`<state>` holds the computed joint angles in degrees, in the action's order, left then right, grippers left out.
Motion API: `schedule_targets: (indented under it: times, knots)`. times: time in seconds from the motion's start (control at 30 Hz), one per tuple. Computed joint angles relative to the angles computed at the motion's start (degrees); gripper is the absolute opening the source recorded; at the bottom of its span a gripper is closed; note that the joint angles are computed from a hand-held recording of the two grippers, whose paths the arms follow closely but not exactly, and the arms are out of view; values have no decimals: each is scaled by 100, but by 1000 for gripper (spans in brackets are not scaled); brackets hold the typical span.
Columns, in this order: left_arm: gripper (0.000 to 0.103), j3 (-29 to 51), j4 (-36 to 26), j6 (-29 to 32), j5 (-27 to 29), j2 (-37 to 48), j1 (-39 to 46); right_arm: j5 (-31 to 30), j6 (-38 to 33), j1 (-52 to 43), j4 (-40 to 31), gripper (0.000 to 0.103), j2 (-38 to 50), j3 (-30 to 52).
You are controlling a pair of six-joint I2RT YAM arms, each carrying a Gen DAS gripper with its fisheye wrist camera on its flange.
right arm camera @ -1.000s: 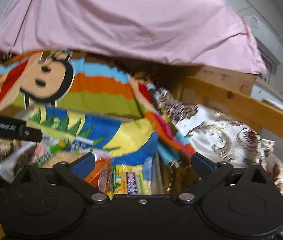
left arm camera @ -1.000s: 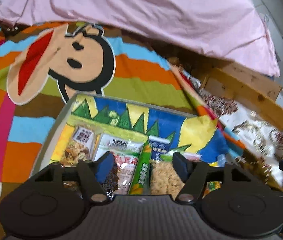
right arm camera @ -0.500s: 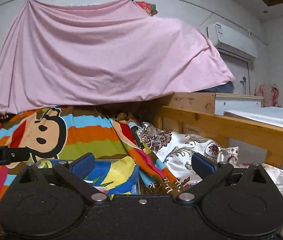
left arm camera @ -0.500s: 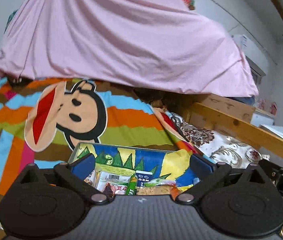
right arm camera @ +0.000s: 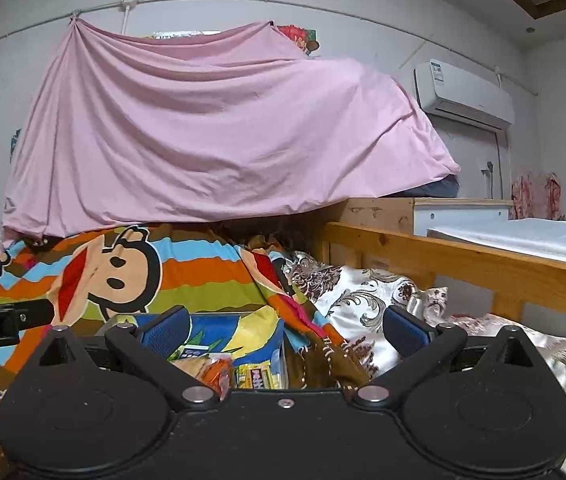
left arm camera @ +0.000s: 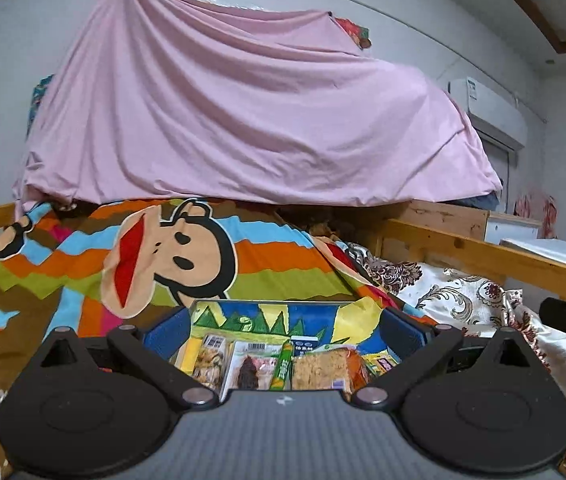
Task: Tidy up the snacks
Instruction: 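Open both tools and lift them away from the tray, then move both tools back toward the orange and gold pouch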
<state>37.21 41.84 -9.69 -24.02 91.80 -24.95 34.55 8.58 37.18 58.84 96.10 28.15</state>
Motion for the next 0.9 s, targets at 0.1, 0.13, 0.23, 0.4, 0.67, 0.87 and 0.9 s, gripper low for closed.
schedule_targets:
  times: [0.1, 0.13, 0.23, 0.4, 0.67, 0.87, 0.9]
  knots:
    - [102, -414, 143, -27, -316, -372, -218, 265, -70, 262, 112, 102, -277, -354]
    - [103, -525, 155, -39, -407, -494, -283, 302, -46, 335, 85, 102, -382, -452]
    - [102, -803, -2, -122, -576, -857, -430, 467, 5, 601, -26, 102, -645, -687]
    - [102, -1162, -680, -626, -701, -1472, -640, 787, 191, 1107, -344, 102, -1037, -993]
    - [102, -1558, -1677, -1262, -797, -2329, -1005, 1539, 433, 1849, -727, 102, -1593, -1362]
    - [102, -1559, -2563, -1704, -1057, -2652, -1275, 1391, 1375, 1981, -2811, 102, -2058, -1004]
    - [102, -1510, -2818, -1829, -1024, -2673, -1276, 1372, 1449, 1998, -3005, 102, -2056, -956]
